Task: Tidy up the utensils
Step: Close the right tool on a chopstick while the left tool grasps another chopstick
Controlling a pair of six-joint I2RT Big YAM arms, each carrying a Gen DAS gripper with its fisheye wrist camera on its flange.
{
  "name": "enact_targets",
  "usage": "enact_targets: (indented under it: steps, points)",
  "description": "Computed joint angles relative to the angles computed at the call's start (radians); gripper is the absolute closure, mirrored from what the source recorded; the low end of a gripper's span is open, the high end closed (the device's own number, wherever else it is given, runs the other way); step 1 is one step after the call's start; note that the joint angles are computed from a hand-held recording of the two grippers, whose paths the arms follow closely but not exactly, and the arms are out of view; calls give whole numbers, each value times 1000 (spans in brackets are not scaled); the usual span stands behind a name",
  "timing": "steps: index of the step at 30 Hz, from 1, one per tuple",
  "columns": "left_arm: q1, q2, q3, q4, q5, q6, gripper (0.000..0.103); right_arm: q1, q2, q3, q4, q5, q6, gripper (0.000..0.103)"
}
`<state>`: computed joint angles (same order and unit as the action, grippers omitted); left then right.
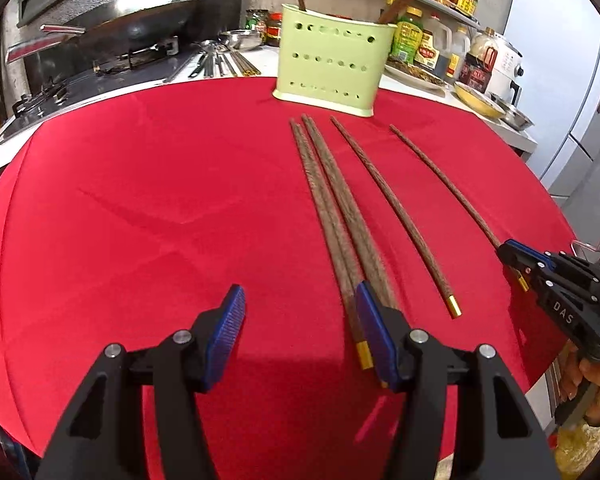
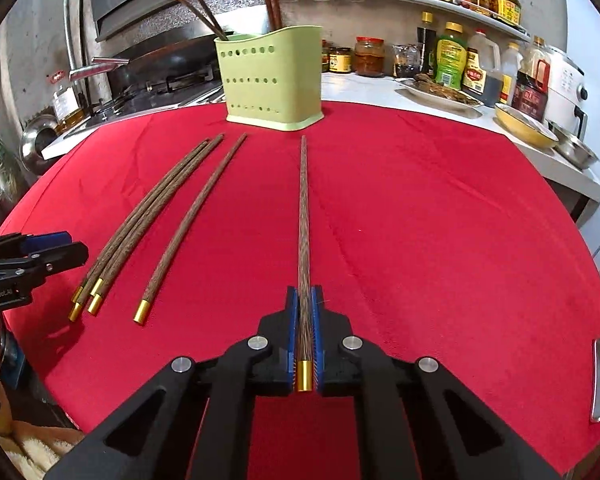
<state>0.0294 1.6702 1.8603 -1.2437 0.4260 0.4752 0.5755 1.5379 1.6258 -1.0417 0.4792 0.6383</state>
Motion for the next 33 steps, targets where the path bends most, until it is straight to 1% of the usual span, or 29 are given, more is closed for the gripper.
enact_targets:
  steps: [3,4,6,8,10,12,13,14,15,16,18,19,21,22,23,24,25,27,29,33]
  points:
    - [-15,1,0,-2,-23,8,46,0,0,-3,8,2,-3,96]
    - [-22,-5,-9,13,-46,9,47,0,-2,-5,10,1,-4,96]
    - [-27,-8,-14,27,-69,11,51,-2,-6,-11,16,-3,-3,96]
    - [-30,-13,-19,39,-92,18,51,-3,-9,-15,20,-5,-3,95]
    - [-37,-29,-42,79,-139,27,51,-5,-8,-14,21,-7,-5,95]
    - [-35,-29,-43,99,-172,28,51,-4,-13,-18,26,-5,-1,94]
    - [-27,-23,-32,94,-175,19,52,-3,-15,-21,28,-3,0,94]
    - [-17,-13,-17,80,-160,12,55,-3,-19,-25,33,-3,2,94]
    - [-7,-6,-5,64,-136,7,56,-3,-25,-31,40,-6,4,94]
    - [7,3,10,36,-96,14,56,-4,-29,-36,46,-7,5,94]
    - [21,-4,1,18,-46,43,61,-4,-39,-51,63,-13,5,94]
    - [25,-11,-8,6,-23,65,62,-3,-45,-59,67,-17,9,94]
    - [25,-27,-31,0,-2,97,65,0,-52,-76,78,-23,15,89]
    - [22,-39,-51,11,-11,109,66,4,-57,-84,87,-12,14,88]
    - [17,-53,-75,40,-26,109,70,8,-57,-84,85,-2,15,88]
    - [12,-66,-96,71,-50,111,77,14,-56,-83,80,13,17,88]
    - [7,-75,-110,96,-74,108,80,18,-54,-82,75,23,19,88]
    - [11,-76,-111,100,-81,99,89,27,-52,-79,65,43,20,89]
    - [14,-74,-105,92,-89,101,90,31,-54,-81,62,48,20,89]
    - [13,-97,-127,89,-112,125,90,37,-65,-99,83,48,22,88]
